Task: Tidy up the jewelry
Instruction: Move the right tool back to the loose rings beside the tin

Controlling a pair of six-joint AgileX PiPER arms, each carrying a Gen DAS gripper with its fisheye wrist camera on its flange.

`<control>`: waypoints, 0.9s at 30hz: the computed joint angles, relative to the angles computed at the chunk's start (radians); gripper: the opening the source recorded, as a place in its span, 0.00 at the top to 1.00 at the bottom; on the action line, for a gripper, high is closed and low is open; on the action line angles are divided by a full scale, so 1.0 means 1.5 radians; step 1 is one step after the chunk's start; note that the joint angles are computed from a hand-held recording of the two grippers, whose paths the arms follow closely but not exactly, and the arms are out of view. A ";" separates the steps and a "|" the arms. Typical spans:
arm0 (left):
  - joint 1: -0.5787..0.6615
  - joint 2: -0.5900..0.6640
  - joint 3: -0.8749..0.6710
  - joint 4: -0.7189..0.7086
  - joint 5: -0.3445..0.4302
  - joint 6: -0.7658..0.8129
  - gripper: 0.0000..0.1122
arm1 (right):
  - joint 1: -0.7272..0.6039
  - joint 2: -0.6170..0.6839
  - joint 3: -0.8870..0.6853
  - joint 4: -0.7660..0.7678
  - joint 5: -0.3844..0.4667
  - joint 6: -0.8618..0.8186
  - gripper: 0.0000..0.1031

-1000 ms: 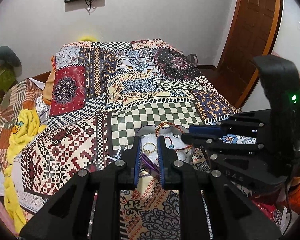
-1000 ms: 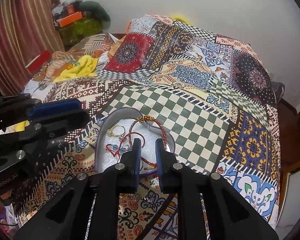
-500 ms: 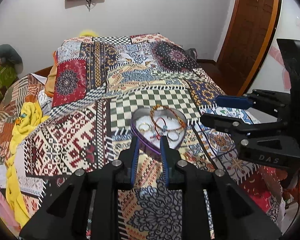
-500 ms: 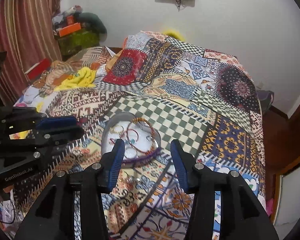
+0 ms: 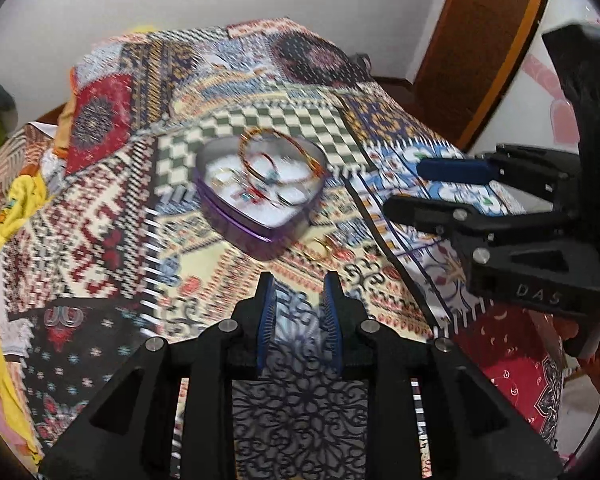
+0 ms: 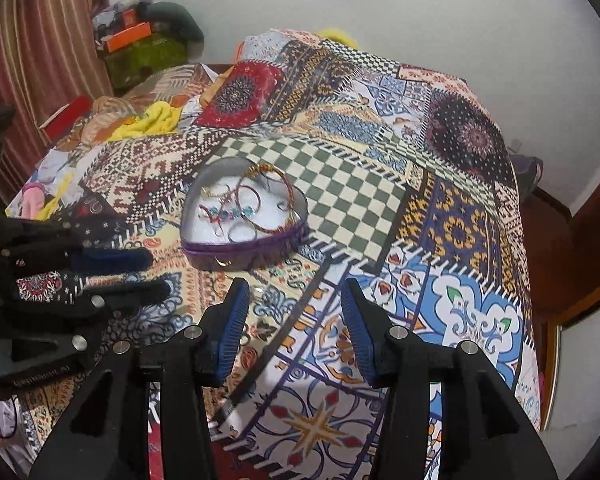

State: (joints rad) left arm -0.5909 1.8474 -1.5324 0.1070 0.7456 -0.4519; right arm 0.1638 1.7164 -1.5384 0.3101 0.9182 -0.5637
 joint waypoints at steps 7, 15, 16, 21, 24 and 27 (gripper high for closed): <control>0.000 0.052 -0.043 -0.027 0.011 0.030 0.79 | -0.020 0.005 0.002 0.010 0.012 -0.007 0.57; 0.012 0.086 -0.084 -0.033 0.017 0.036 0.79 | -0.036 0.011 0.010 0.019 0.017 -0.026 0.57; 0.011 0.089 -0.089 -0.032 0.019 0.036 0.79 | -0.037 0.011 0.012 0.020 0.017 -0.029 0.57; 0.005 0.108 -0.114 -0.020 0.028 0.043 0.76 | -0.044 0.009 0.020 0.025 0.014 -0.043 0.57; 0.005 0.112 -0.117 -0.019 0.022 0.044 0.75 | -0.049 0.011 0.019 0.031 0.017 -0.047 0.57; 0.006 0.114 -0.115 -0.017 0.009 0.038 0.75 | -0.052 0.014 0.017 0.033 0.019 -0.048 0.57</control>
